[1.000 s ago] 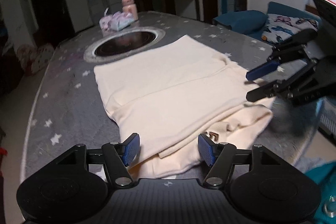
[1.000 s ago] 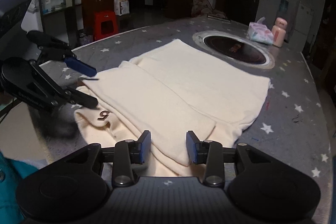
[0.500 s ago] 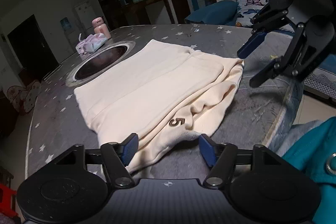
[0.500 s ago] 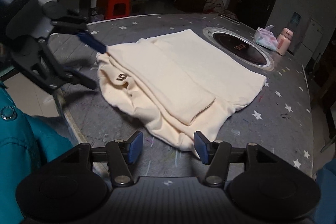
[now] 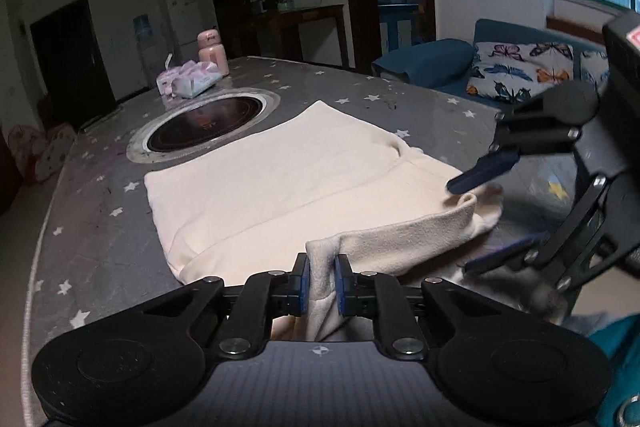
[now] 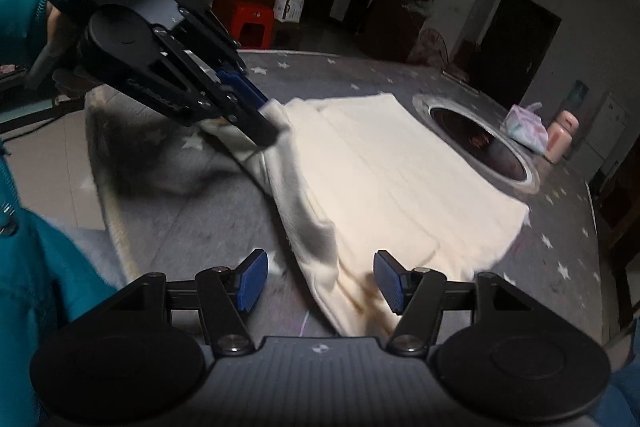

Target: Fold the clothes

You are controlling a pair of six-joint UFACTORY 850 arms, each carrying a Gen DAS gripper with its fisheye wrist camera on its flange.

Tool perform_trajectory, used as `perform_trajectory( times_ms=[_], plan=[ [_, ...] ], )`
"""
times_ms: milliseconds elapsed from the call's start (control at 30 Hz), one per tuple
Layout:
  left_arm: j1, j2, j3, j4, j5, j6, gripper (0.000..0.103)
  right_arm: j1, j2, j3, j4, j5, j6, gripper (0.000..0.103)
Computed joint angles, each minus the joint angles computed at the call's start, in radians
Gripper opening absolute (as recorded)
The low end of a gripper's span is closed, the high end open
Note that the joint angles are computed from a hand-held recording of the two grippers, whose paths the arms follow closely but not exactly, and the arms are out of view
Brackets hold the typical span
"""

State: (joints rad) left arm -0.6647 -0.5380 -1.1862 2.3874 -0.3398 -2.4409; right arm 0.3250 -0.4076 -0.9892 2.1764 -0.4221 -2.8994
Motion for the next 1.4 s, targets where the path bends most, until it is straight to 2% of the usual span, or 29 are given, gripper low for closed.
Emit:
perform_trajectory(
  times_ms=[67, 100, 133, 200, 233, 267, 433, 533, 700, 767, 867, 967, 1167, 1333, 1400],
  plan=[
    [0.006, -0.006, -0.009, 0.003, 0.013, -0.005, 0.016, 0.0, -0.028, -0.032, -0.033, -0.003, 0.056, 0.055],
    [0.008, -0.005, -0.007, 0.009, 0.017, -0.011, 0.018, -0.002, -0.042, -0.049, -0.06, -0.003, 0.099, 0.048],
    [0.009, -0.001, -0.002, 0.026, 0.021, -0.025, 0.019, -0.004, -0.056, -0.067, -0.098, -0.003, 0.154, 0.036],
    [0.007, 0.012, 0.017, 0.028, 0.016, -0.015, 0.032, -0.016, -0.076, -0.105, -0.246, -0.017, 0.351, 0.025],
    [0.004, 0.018, 0.027, 0.016, 0.012, 0.003, 0.047, -0.024, -0.082, -0.122, -0.323, -0.031, 0.451, 0.023],
    [0.003, 0.023, 0.036, 0.014, 0.008, 0.01, 0.05, -0.03, -0.088, -0.137, -0.376, -0.04, 0.521, 0.021],
    [-0.006, 0.035, 0.069, -0.004, 0.0, 0.057, 0.053, -0.057, -0.115, -0.204, -0.563, -0.094, 0.798, 0.017],
    [-0.013, 0.027, 0.07, -0.066, -0.015, 0.147, 0.055, -0.068, -0.128, -0.235, -0.618, -0.12, 0.896, 0.016],
    [-0.014, 0.016, 0.067, -0.125, -0.044, 0.253, 0.052, -0.069, -0.138, -0.252, -0.612, -0.124, 0.906, 0.015],
    [-0.011, 0.013, 0.067, -0.125, -0.052, 0.275, 0.033, -0.069, -0.141, -0.255, -0.604, -0.124, 0.905, 0.015],
    [0.0, 0.022, 0.076, -0.065, -0.039, 0.206, 0.018, -0.067, -0.137, -0.244, -0.581, -0.124, 0.883, 0.012],
    [0.003, 0.039, 0.094, 0.001, -0.036, 0.128, 0.014, -0.066, -0.124, -0.223, -0.556, -0.13, 0.854, 0.011],
    [-0.008, 0.107, 0.156, 0.116, -0.027, -0.014, 0.013, -0.077, -0.062, -0.156, -0.546, -0.17, 0.815, 0.01],
    [-0.045, 0.231, 0.265, 0.27, 0.002, -0.199, 0.013, -0.103, 0.043, -0.075, -0.691, -0.24, 0.924, 0.01],
    [-0.058, 0.252, 0.276, 0.254, 0.004, -0.17, 0.013, -0.114, 0.085, -0.05, -0.75, -0.269, 0.964, 0.01]
  ],
)
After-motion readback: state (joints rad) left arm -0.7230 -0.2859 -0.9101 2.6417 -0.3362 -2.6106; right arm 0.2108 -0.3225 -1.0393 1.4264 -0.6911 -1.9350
